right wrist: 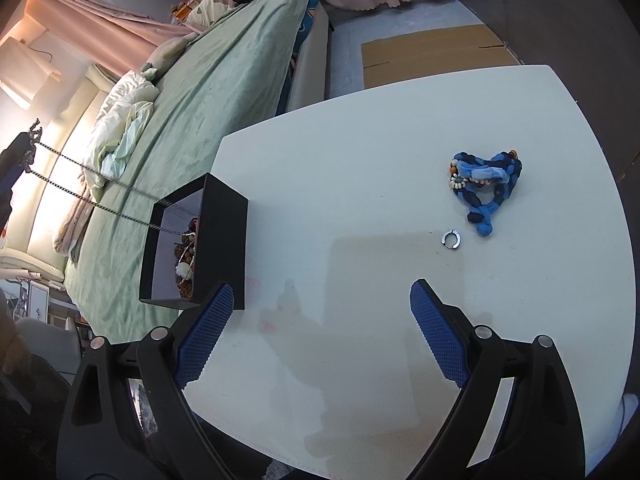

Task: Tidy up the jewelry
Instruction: 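Lower the necklace into the black box and open the left gripper, then grasp the small silver ring on the table with the left gripper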

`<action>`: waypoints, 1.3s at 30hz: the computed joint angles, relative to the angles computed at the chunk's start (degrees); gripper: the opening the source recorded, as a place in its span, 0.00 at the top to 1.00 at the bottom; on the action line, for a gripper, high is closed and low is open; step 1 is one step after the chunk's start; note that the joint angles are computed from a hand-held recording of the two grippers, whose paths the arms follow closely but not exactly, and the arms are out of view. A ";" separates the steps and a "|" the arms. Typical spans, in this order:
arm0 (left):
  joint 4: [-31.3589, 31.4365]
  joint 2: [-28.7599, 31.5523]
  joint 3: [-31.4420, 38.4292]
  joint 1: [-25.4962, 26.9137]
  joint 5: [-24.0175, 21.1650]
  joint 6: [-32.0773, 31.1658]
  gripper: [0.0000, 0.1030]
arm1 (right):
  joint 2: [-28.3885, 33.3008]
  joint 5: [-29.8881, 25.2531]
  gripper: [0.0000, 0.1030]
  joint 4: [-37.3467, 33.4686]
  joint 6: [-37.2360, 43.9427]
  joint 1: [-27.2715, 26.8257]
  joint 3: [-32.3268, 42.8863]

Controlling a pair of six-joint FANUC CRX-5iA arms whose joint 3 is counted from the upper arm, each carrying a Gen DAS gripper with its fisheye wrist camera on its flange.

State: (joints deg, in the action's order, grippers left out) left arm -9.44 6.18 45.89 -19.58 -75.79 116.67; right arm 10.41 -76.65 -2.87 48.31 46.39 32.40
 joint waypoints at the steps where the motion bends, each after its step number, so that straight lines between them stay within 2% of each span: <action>1: -0.10 -0.15 0.11 0.07 0.25 0.03 0.88 | 0.08 -0.08 0.13 -0.04 0.03 -0.03 0.05; 6: -1.25 -1.11 0.71 0.38 1.47 1.06 0.87 | 0.83 -0.58 0.13 -0.10 0.18 0.17 0.82; 7: -1.52 -1.57 0.26 0.52 1.98 1.71 0.84 | 0.93 -0.66 0.13 -0.09 0.19 0.20 0.92; 8: -1.48 -1.63 0.31 0.72 1.91 2.02 0.77 | 1.09 -0.80 0.13 -0.07 0.14 0.25 1.07; 10: -0.73 -2.36 -0.74 1.39 2.88 2.61 0.36 | 1.18 -0.88 0.13 0.01 -0.01 0.35 1.15; 11: -0.71 -3.04 -1.80 1.47 4.11 2.83 0.34 | 1.14 -0.87 0.13 0.12 -0.09 0.38 1.06; 14: -1.36 -3.14 -1.91 0.88 4.20 2.40 0.35 | 0.88 -0.83 0.13 0.32 -0.53 0.28 0.65; 23: 2.07 -1.98 -4.80 -0.15 5.95 2.52 0.35 | -2.09 0.55 0.13 0.90 -3.11 -1.43 -2.59; 35: 6.93 5.72 -2.69 -4.80 6.07 0.43 0.40 | -6.92 3.30 0.13 2.38 -7.74 -5.58 -8.28; 39: 8.88 9.29 -1.18 -5.95 5.28 -0.63 0.45 | -8.41 4.43 0.13 2.78 -9.61 -7.24 -9.91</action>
State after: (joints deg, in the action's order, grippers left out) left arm -0.57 15.46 44.71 -25.53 -70.51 116.03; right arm 2.00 -72.22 -0.09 38.70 39.15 22.49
